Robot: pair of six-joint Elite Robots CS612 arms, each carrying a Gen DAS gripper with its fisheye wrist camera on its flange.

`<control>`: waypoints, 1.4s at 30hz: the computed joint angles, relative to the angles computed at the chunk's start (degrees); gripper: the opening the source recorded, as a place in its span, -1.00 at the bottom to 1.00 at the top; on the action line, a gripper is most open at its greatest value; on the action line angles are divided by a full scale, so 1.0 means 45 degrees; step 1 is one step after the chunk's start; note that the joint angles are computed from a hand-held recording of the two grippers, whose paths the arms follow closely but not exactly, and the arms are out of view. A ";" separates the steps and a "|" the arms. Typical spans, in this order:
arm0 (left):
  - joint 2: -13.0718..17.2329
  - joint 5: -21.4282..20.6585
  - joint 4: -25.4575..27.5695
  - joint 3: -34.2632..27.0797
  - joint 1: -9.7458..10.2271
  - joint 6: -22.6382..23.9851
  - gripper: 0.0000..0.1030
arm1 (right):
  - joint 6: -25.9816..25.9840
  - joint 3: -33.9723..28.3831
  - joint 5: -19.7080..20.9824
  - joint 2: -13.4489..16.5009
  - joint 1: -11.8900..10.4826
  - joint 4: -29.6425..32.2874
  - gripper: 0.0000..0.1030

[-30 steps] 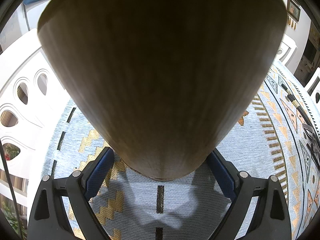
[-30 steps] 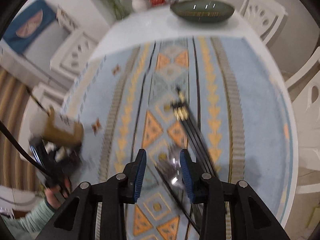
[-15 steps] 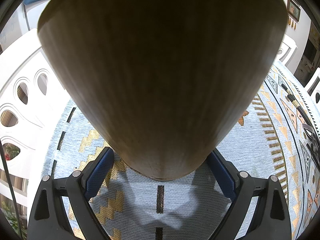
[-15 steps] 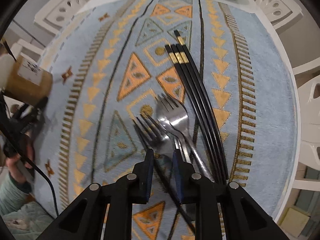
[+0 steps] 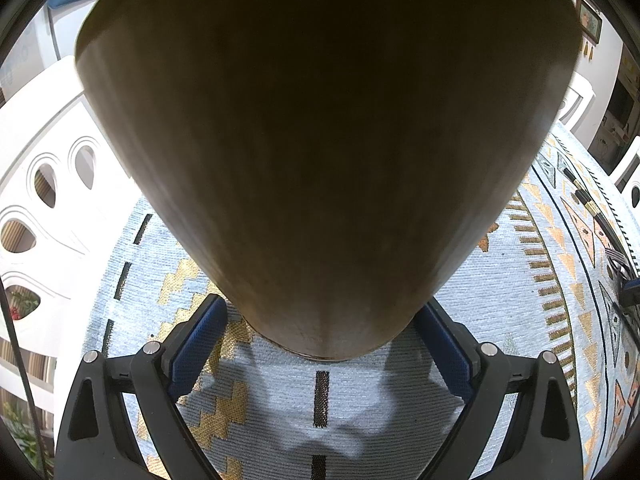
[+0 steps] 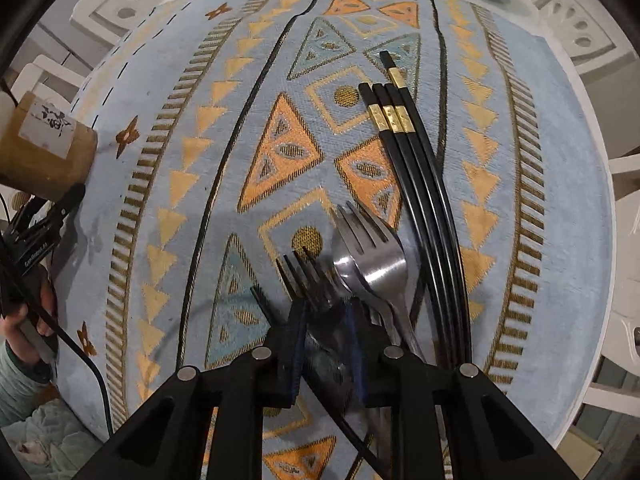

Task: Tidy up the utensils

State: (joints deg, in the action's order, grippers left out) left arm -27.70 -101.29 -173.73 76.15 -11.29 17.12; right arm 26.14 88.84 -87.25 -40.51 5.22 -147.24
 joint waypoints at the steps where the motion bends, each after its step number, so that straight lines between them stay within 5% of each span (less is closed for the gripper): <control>1: -0.0001 -0.0002 0.0000 0.0003 0.0000 -0.0002 0.86 | -0.0006 -0.0001 0.0103 -0.0003 -0.0027 0.0023 -0.61; 11: -0.0001 0.0004 0.0001 0.0000 -0.0002 0.0000 0.86 | -0.0311 -0.0091 0.0418 -0.0103 -0.0088 0.0990 -0.44; 17: -0.0002 0.0003 0.0003 0.0003 -0.0002 -0.0001 0.86 | -0.0386 -0.0927 -0.0789 0.0213 0.0322 0.2424 -0.41; 19: -0.0009 -0.0001 -0.0001 0.0018 -0.0004 -0.0007 0.86 | -0.0347 -0.1206 -0.1191 0.0348 0.0490 0.2533 -0.60; 29: -0.0004 0.0021 0.0019 -0.0014 -0.0023 -0.0022 0.86 | 0.0506 -0.0576 -0.0429 0.0201 0.0536 -0.2374 -0.60; 37: -0.0005 0.0032 0.0016 -0.0011 -0.0025 -0.0020 0.86 | 0.0995 0.0110 -0.0287 -0.0090 0.0570 -0.4097 -0.60; 42: -0.0002 0.0027 0.0022 -0.0018 -0.0022 -0.0020 0.86 | 0.0669 0.0205 -0.0993 -0.0337 0.0753 -0.4378 -0.61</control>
State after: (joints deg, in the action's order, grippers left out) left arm -27.71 -101.17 -173.63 76.07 -11.39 17.03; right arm 29.15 89.77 -91.71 -42.02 8.61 -166.94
